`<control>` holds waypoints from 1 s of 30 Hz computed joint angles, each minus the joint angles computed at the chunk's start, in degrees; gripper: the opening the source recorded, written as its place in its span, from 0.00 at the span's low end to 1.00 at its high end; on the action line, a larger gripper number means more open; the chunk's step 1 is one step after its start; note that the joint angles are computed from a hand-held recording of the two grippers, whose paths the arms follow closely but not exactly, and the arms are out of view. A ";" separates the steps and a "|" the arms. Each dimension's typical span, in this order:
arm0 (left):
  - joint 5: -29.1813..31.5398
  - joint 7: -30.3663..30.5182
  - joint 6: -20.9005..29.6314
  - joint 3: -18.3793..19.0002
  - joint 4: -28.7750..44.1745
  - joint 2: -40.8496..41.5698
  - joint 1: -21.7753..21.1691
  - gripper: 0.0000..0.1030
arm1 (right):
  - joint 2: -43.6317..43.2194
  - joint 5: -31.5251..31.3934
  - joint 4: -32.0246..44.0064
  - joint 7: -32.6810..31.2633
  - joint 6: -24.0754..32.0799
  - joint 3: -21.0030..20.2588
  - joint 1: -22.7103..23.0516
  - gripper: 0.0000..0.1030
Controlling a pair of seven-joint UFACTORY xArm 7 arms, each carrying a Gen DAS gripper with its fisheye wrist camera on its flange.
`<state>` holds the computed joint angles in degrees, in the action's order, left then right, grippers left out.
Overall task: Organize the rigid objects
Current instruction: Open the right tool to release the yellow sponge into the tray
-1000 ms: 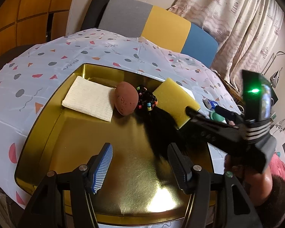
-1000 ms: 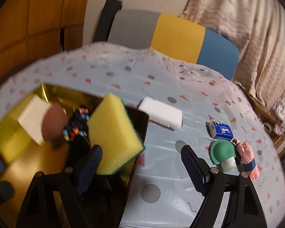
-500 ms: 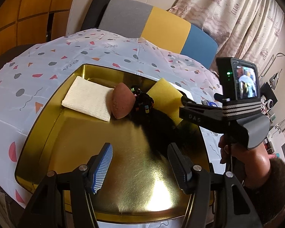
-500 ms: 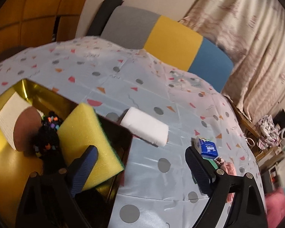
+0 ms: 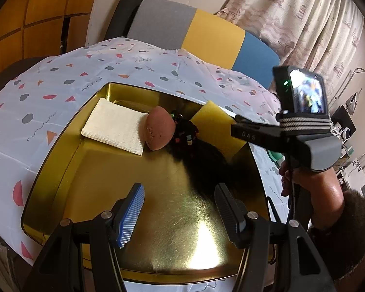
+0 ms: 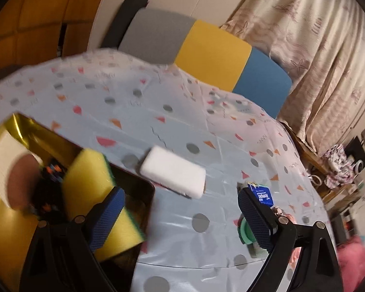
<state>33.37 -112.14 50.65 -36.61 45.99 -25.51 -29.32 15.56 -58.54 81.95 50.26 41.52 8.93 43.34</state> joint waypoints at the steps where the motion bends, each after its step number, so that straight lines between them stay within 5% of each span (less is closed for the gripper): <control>1: -0.03 -0.10 -0.05 0.03 -0.07 -0.04 -0.02 0.59 | -0.10 -0.22 -0.38 0.14 -0.56 -0.05 -0.10 0.92; 9: 0.53 -0.13 -0.49 -0.02 0.76 1.38 -0.11 0.59 | -1.34 3.28 -2.54 -6.58 0.46 2.20 -1.34 0.88; 13: 1.02 -0.18 0.24 -0.10 1.52 2.03 -0.49 0.59 | -10.07 -3.90 -12.40 6.38 -6.72 0.78 -2.43 0.92; 22: 5.40 -0.60 -2.65 0.33 5.29 7.91 -0.87 0.59 | -23.53 8.59 -30.68 6.17 -19.48 1.93 -12.95 0.93; 30: 11.96 1.82 -2.43 3.45 13.86 17.92 -5.16 0.59 | -32.57 20.56 -45.91 -4.03 -27.86 -2.48 -18.67 0.93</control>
